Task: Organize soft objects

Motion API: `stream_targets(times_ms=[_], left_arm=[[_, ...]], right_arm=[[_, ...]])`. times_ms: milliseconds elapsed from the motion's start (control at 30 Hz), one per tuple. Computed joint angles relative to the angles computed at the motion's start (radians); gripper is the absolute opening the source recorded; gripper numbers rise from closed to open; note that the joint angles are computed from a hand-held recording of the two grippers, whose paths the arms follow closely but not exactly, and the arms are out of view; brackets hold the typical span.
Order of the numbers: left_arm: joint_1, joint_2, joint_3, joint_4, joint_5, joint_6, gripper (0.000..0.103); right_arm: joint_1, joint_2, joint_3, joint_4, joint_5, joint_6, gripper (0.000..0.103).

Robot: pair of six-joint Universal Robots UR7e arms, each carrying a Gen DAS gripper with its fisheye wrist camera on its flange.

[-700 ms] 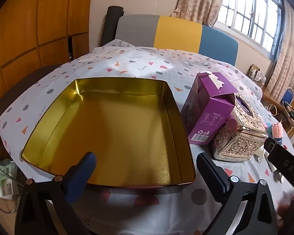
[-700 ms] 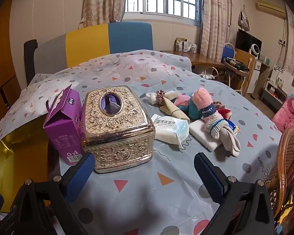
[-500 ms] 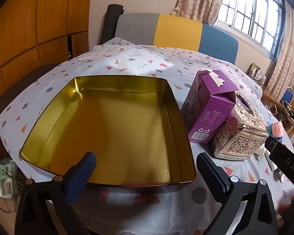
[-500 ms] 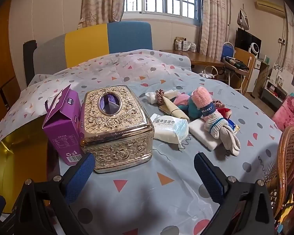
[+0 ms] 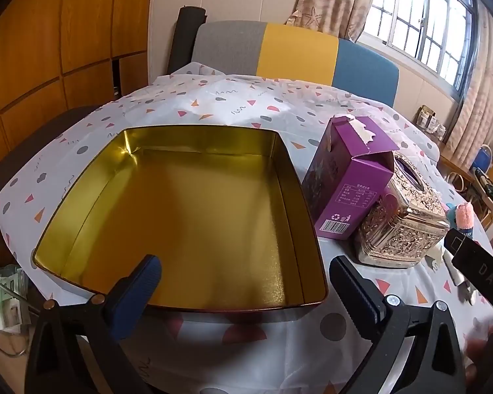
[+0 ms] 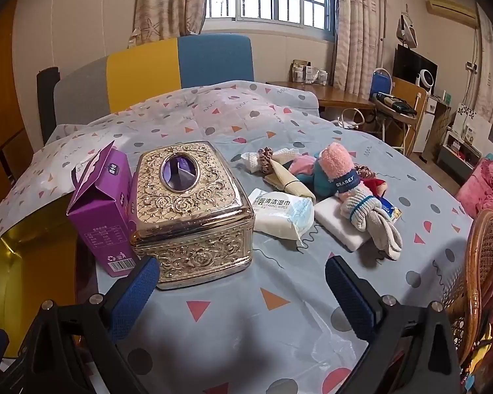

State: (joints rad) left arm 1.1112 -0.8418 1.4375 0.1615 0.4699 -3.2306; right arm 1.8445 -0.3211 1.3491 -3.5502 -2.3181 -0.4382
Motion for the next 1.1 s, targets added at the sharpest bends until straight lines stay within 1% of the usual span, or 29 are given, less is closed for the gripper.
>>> stream_targets(times_ms=[1100], left_arm=[[0.001,0.025,-0.022,0.037,0.001,-0.014,0.103]], right_arm=[[-0.009,-0.006,0.001,0.012,0.012,-0.001,0.103]])
